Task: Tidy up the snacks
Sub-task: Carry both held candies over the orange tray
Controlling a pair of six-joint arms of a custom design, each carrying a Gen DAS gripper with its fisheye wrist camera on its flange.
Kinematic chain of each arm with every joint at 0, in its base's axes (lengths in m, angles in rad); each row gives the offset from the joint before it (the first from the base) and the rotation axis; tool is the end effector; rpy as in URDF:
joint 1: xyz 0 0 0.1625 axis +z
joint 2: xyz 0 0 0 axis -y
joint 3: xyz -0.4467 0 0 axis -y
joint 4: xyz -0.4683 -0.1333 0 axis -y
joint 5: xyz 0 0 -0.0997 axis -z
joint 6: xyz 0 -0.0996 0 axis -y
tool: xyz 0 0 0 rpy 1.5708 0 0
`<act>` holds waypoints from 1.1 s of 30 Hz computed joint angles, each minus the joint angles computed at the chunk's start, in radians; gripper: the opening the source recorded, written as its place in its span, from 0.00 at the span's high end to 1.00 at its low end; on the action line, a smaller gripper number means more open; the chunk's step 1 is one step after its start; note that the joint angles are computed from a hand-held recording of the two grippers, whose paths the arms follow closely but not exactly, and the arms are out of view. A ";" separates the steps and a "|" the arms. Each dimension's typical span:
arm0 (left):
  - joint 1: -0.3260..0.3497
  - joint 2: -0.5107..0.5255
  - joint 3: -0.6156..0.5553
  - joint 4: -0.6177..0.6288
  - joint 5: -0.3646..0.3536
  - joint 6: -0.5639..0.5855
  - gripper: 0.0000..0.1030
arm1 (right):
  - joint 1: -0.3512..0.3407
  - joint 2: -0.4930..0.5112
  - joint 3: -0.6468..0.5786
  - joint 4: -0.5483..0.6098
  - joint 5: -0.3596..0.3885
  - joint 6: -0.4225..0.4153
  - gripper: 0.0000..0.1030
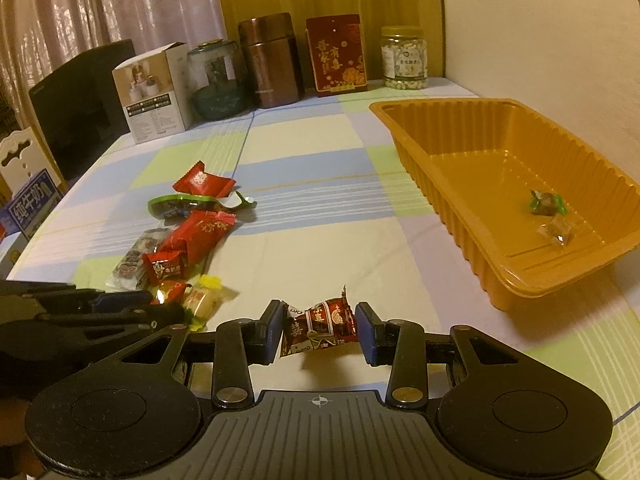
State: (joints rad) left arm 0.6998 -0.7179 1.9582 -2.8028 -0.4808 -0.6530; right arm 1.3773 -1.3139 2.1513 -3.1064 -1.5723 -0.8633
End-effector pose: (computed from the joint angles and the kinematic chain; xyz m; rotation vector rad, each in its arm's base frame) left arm -0.3069 -0.5481 -0.0335 0.2433 2.1726 -0.9084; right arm 0.0216 -0.5824 0.2344 0.8754 -2.5176 0.8369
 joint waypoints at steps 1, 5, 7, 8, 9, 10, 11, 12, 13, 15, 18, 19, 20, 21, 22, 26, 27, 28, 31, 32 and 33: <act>0.001 -0.001 0.001 -0.001 -0.002 -0.001 0.77 | 0.000 0.000 0.001 0.000 0.000 0.001 0.62; -0.009 -0.010 0.010 0.017 -0.001 -0.038 0.79 | 0.000 -0.005 0.004 0.004 0.006 -0.004 0.62; -0.019 -0.018 0.016 0.050 0.012 -0.090 0.79 | 0.000 -0.011 0.008 0.006 0.011 -0.008 0.62; -0.026 -0.023 0.021 0.064 0.017 -0.117 0.79 | 0.002 -0.015 0.010 0.007 0.014 -0.009 0.62; -0.032 -0.029 0.026 0.078 0.019 -0.140 0.79 | 0.002 -0.020 0.013 0.009 0.017 -0.010 0.62; -0.038 -0.034 0.031 0.094 0.020 -0.164 0.79 | 0.003 -0.025 0.015 0.011 0.021 -0.011 0.62; -0.044 -0.041 0.036 0.112 0.017 -0.190 0.79 | 0.003 -0.033 0.019 0.013 0.024 -0.012 0.62; -0.050 -0.047 0.042 0.125 0.017 -0.213 0.79 | 0.003 -0.039 0.022 0.015 0.025 -0.010 0.62; -0.058 -0.054 0.048 0.139 0.018 -0.240 0.79 | 0.003 -0.047 0.026 0.019 0.027 -0.008 0.62; -0.073 -0.066 0.057 0.168 0.020 -0.292 0.79 | 0.002 -0.067 0.034 0.028 0.032 -0.007 0.62; -0.100 -0.082 0.067 0.204 0.025 -0.353 0.79 | 0.000 -0.098 0.050 0.039 0.039 -0.008 0.62; -0.108 -0.085 0.067 0.213 0.025 -0.367 0.79 | 0.000 -0.109 0.055 0.044 0.043 -0.009 0.62; -0.117 -0.089 0.066 0.226 0.025 -0.382 0.79 | -0.001 -0.119 0.059 0.049 0.046 -0.007 0.62; -0.124 -0.091 0.064 0.239 0.025 -0.396 0.79 | -0.001 -0.131 0.062 0.056 0.050 -0.004 0.62; -0.132 -0.093 0.062 0.246 0.026 -0.406 0.79 | -0.002 -0.141 0.065 0.060 0.054 -0.003 0.62; -0.157 -0.090 0.046 0.276 0.027 -0.429 0.79 | -0.006 -0.187 0.079 0.076 0.070 0.001 0.62; -0.162 -0.089 0.042 0.279 0.028 -0.432 0.79 | -0.008 -0.197 0.082 0.080 0.073 0.003 0.62; -0.167 -0.087 0.037 0.279 0.026 -0.433 0.79 | -0.011 -0.206 0.083 0.085 0.077 0.006 0.62; -0.179 -0.077 0.019 0.281 0.028 -0.427 0.79 | -0.016 -0.236 0.082 0.104 0.087 0.018 0.62; -0.183 -0.073 0.013 0.278 0.028 -0.422 0.79 | -0.016 -0.243 0.080 0.107 0.090 0.022 0.62; -0.186 -0.068 0.005 0.273 0.028 -0.414 0.79 | -0.018 -0.251 0.079 0.112 0.094 0.027 0.62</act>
State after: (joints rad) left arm 0.5138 -0.7863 1.9636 -2.5296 -0.4528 -1.0669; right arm 1.3593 -1.5652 2.2298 -2.9942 -1.4780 -0.8368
